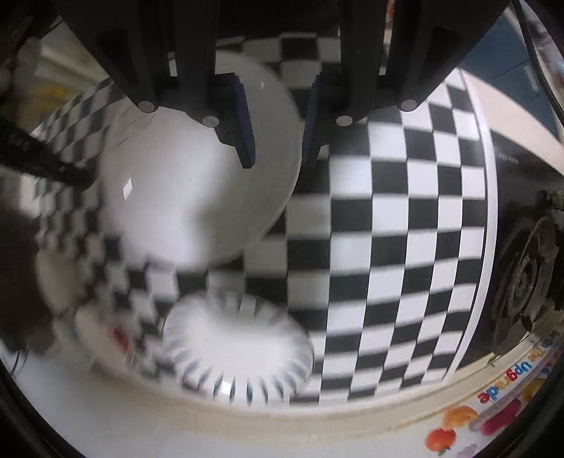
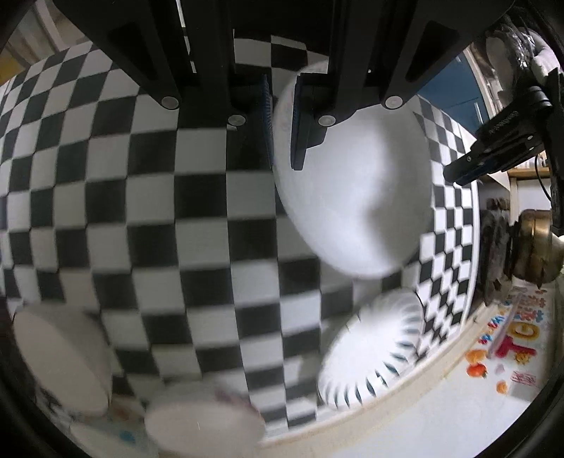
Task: Organize plates and bowls
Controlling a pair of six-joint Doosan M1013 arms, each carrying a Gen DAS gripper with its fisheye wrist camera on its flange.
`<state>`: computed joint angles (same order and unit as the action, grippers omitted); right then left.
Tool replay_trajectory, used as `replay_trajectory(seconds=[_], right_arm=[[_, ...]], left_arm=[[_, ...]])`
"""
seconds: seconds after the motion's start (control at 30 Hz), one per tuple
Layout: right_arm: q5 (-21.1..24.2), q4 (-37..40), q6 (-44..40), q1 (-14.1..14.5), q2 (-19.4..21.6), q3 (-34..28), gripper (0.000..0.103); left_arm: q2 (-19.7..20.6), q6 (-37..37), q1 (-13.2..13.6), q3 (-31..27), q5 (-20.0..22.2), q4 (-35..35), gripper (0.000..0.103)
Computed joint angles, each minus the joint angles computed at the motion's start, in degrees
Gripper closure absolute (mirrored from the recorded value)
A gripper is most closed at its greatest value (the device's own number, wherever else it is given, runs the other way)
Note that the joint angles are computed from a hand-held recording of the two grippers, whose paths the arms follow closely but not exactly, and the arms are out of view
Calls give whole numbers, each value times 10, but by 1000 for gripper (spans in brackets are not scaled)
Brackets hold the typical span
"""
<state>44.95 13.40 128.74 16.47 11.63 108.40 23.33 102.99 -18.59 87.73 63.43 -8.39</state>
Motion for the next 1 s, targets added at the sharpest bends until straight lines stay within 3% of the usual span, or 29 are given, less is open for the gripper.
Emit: replay_trajectory(seconds=[0.1, 0.17, 0.6, 0.83, 0.97, 1.0], right_arm=[[6, 3, -18, -13, 6, -27, 62], [7, 3, -34, -22, 17, -49, 59], [88, 43, -122, -83, 167, -238, 59], [137, 38, -123, -92, 214, -280, 59], [139, 58, -132, -94, 224, -276, 60], [136, 61, -134, -94, 225, -274, 67]], left_arm=[[20, 0, 7, -36, 5, -32, 73], [38, -10, 10, -59, 7, -40, 73], [189, -68, 22, -236, 123, -99, 73], [227, -60, 20, -278, 163, -113, 73], [229, -43, 18, -281, 153, -116, 74], [227, -40, 18, -278, 145, -113, 75]])
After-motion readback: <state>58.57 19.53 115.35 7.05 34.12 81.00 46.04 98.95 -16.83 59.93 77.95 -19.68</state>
